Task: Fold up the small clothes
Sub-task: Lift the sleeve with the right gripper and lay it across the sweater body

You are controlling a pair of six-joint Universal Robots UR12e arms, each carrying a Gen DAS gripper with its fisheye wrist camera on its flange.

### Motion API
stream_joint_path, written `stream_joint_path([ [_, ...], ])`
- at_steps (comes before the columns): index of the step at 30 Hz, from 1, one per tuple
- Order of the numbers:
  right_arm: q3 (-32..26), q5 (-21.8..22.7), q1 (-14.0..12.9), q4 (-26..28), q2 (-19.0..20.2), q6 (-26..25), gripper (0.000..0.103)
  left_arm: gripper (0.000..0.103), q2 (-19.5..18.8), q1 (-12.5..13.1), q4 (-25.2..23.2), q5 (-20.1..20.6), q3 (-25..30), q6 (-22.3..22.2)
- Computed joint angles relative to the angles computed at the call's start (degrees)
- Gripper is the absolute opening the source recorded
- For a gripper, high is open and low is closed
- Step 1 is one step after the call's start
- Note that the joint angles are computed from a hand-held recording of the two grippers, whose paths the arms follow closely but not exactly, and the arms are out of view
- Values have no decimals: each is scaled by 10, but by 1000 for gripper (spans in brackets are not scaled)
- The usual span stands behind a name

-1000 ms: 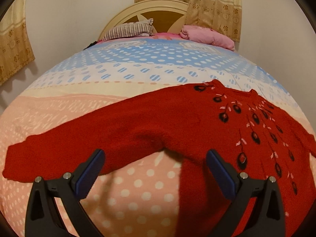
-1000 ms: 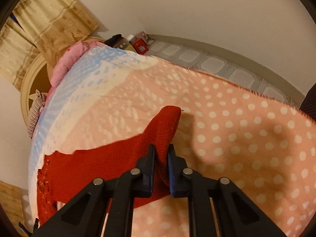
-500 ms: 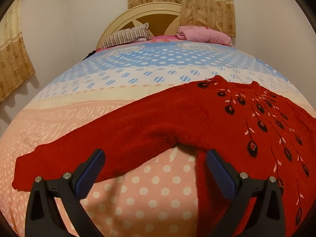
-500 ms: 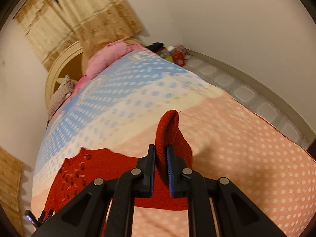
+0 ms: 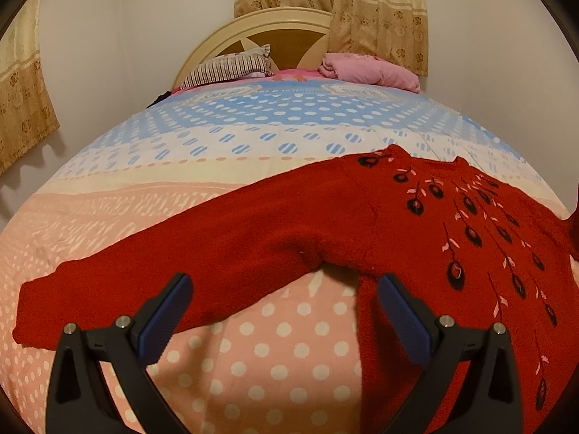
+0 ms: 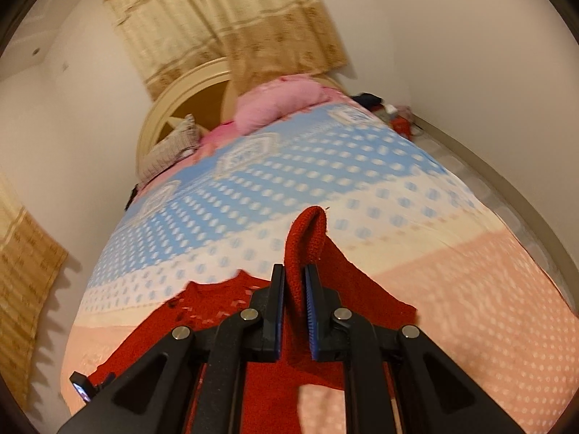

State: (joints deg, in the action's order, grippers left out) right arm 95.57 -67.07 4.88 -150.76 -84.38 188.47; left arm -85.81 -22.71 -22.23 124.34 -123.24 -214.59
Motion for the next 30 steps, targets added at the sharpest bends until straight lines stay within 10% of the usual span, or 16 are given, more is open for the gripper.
stream_joint_path([
  [28,-74,29,194,11,136,-86,11,103,9,9,7,-26,-13,-29],
  [30,-65,50,199,25,148,-97,26,103,9,10,3,-28,-13,-28],
])
